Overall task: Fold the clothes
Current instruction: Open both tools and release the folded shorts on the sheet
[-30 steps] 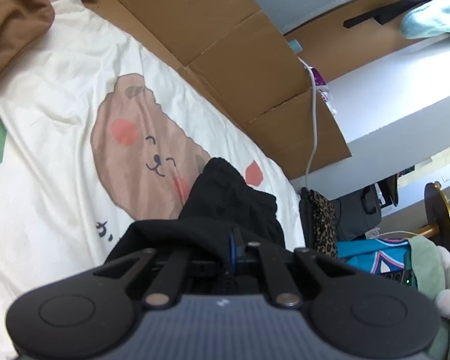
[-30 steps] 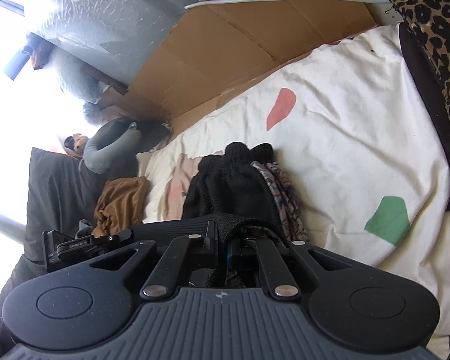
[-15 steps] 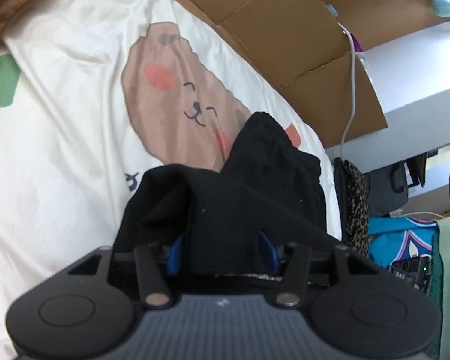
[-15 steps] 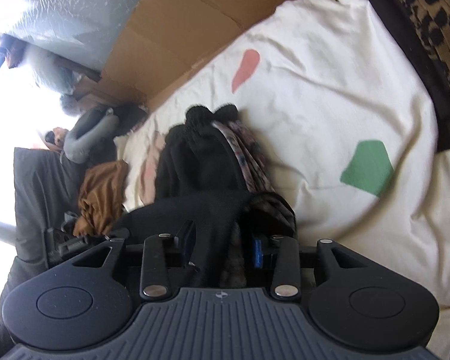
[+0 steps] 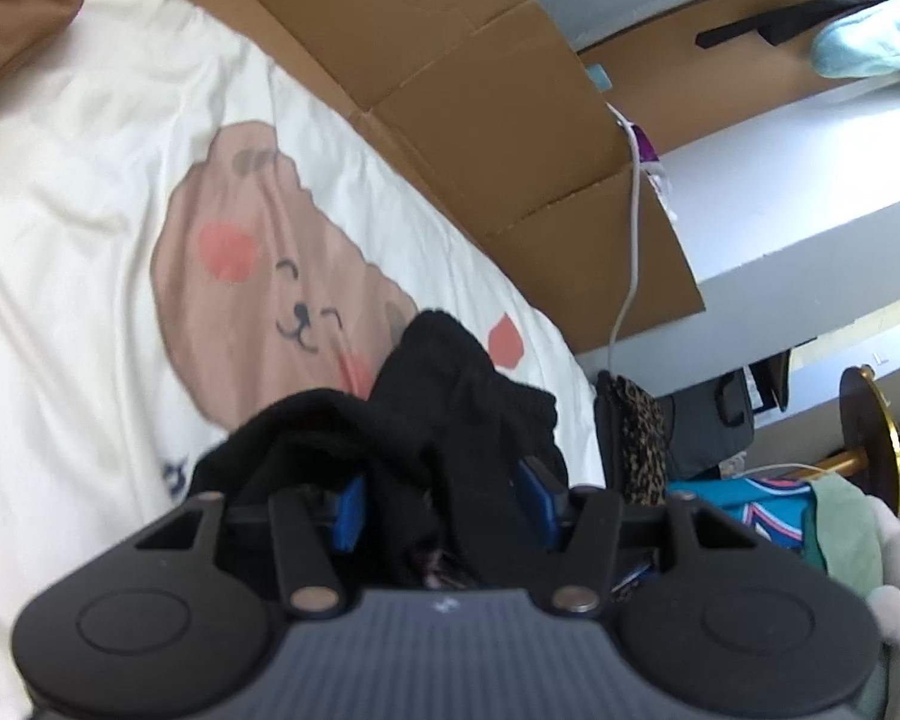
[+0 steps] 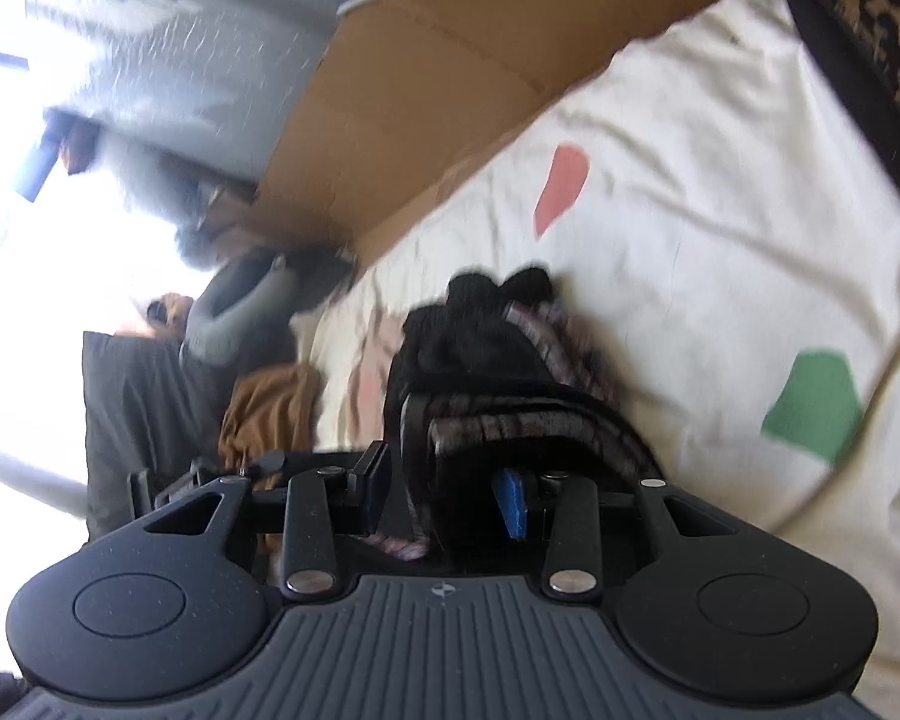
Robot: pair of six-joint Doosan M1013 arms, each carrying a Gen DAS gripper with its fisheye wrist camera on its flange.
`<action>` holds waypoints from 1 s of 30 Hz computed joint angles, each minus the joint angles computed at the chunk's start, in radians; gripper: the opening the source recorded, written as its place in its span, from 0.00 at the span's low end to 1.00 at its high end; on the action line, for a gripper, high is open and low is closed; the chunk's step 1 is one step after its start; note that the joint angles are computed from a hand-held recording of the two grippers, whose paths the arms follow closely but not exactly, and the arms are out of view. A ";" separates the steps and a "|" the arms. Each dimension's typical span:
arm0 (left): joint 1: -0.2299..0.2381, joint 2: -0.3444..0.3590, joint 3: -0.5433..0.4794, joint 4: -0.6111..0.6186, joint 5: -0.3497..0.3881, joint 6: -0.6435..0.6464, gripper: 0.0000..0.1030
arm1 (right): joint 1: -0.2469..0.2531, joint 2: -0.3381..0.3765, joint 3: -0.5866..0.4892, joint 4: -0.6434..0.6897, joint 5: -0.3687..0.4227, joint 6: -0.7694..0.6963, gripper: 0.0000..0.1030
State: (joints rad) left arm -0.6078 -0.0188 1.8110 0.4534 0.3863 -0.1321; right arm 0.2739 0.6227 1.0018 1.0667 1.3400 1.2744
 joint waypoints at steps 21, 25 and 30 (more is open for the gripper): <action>-0.001 0.037 -0.060 0.094 0.219 0.077 0.53 | 0.019 -0.012 -0.005 -0.218 -0.186 0.028 0.40; -0.009 0.063 -0.086 0.082 0.323 0.157 0.53 | 0.028 -0.008 -0.008 -0.278 -0.199 0.025 0.40; -0.001 0.088 -0.101 0.082 0.342 0.183 0.51 | 0.037 0.004 -0.015 -0.297 -0.199 0.032 0.40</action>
State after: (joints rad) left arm -0.6089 0.0694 1.7097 0.5356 0.7286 0.0507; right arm 0.3113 0.6269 0.9863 0.7702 1.1408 1.3061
